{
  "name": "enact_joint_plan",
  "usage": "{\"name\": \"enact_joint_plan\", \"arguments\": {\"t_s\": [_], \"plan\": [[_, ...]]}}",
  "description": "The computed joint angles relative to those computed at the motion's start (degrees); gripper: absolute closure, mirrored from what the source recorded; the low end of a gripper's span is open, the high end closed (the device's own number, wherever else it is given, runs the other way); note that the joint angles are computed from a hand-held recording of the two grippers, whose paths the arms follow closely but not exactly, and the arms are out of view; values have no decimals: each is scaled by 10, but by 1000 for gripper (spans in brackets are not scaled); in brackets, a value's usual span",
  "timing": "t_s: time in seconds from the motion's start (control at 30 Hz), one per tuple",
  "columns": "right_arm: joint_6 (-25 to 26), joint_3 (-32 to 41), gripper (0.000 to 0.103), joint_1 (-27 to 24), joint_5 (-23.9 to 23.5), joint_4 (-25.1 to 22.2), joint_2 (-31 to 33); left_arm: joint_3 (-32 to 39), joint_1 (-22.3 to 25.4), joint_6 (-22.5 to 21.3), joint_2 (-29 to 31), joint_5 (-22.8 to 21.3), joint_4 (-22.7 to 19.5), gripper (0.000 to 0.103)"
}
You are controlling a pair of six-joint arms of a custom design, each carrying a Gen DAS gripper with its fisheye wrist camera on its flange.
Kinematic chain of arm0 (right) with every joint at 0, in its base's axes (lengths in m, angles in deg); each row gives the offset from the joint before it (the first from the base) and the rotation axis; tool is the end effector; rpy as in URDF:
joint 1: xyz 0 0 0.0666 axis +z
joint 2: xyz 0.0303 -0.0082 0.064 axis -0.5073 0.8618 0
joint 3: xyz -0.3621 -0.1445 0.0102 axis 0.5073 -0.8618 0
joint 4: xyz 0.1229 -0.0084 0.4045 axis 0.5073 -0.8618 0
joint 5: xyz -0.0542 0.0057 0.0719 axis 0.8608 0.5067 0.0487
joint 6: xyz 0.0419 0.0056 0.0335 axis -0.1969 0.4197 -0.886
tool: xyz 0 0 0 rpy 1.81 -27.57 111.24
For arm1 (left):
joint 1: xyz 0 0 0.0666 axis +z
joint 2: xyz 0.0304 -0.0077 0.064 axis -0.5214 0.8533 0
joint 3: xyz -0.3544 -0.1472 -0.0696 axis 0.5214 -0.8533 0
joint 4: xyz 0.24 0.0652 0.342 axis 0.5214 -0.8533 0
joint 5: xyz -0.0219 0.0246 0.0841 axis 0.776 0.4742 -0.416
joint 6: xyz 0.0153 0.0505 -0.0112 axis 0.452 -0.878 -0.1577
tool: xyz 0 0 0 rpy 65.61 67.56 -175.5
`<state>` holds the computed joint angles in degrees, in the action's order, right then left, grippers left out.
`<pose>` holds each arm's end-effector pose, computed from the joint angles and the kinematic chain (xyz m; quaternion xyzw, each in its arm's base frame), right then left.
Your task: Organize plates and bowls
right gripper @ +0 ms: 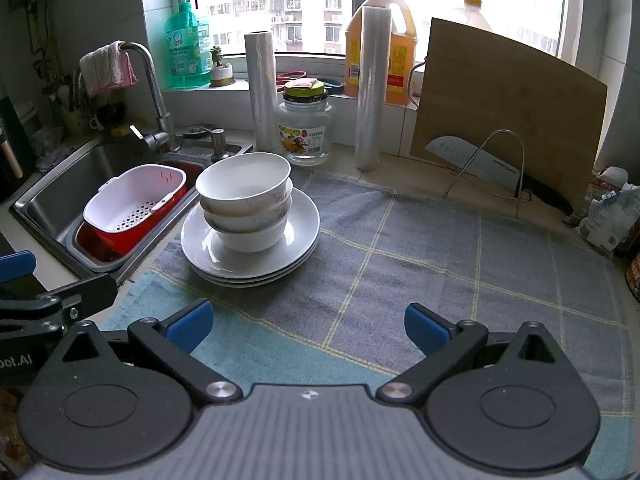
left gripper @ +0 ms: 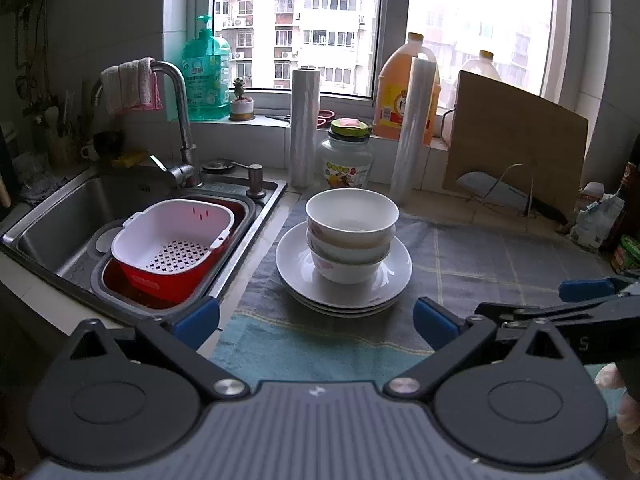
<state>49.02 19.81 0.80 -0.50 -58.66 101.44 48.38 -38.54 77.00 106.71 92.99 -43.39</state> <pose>0.5167 0.2945 0.3865 0.0863 0.9061 -0.0021 0.4142 0.5629 -0.0787 0.4256 0.1725 0.8710 -0.0946 0.4501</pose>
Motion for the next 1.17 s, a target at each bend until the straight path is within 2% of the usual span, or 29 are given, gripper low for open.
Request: {"name": "enact_joint_plan", "arguments": {"t_s": [1.17], "plan": [[0,12,0,-2,9,-5,7,18,-1,-13,11,-7,-6,1]]}}
